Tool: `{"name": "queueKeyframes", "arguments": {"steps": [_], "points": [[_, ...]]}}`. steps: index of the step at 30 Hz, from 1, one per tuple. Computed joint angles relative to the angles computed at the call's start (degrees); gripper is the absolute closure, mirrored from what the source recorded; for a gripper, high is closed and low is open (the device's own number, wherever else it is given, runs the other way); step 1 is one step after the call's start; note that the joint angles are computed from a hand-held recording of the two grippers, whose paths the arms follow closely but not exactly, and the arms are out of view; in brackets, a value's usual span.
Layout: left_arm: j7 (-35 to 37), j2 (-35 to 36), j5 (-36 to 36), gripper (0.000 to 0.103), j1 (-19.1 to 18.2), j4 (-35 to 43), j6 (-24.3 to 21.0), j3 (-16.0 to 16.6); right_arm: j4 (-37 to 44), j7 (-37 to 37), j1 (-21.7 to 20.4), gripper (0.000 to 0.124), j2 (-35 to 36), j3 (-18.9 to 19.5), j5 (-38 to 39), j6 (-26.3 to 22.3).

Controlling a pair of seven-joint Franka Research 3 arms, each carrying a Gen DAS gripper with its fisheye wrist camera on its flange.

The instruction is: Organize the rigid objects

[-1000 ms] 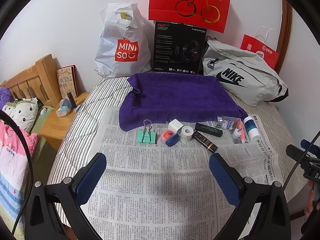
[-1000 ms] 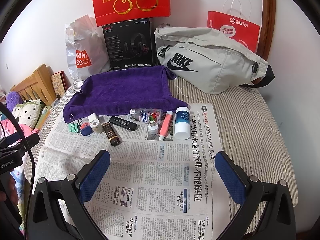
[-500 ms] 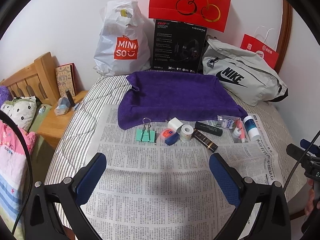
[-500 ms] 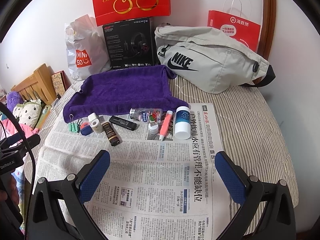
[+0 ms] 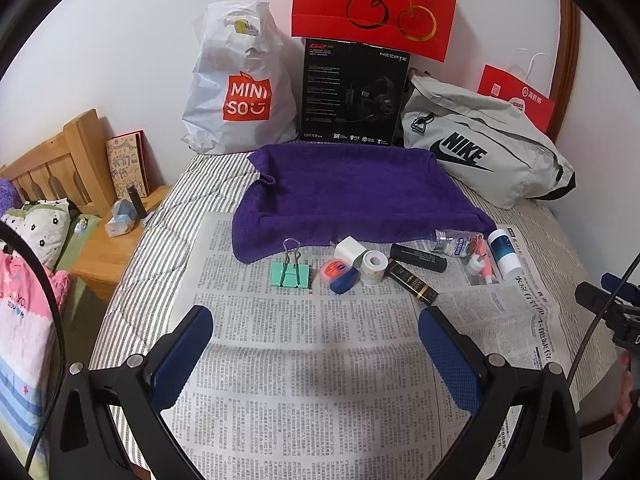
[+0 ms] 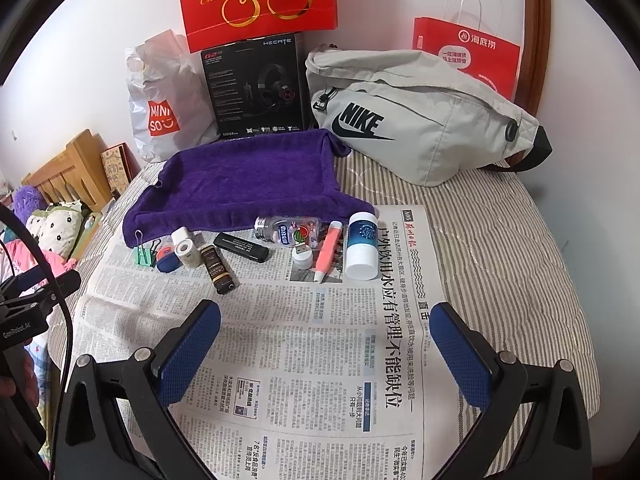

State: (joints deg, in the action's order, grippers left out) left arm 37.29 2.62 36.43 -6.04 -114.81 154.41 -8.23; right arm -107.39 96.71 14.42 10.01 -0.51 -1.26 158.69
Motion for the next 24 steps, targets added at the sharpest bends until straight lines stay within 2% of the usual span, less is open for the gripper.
{"name": "queueKeyframes", "arguments": {"steps": [8,13,18,24], "points": [[0.3,2.3,0.5,0.0,0.2,1.0,0.2,0.7,0.9,-1.6,-0.3,0.021,1.6,0.1,1.0,0.5],[1.1,6.8,0.4,0.0,0.2,4.3,-0.5,1.6,3.7,-2.0,0.0,0.022,4.7,-0.8,0.6,-1.5],[3.2,11.8,0.0,0.0,-0.1,8.3,-1.4,2.8,5.8,-2.4,-0.2,0.022,7.7,-1.4,1.1,-0.7],[6.4,16.8,-3.8,0.007,0.7,12.1,-1.2,3.8,11.5,-3.4,0.0,0.026,12.9,-2.4,0.7,-3.4]]}}
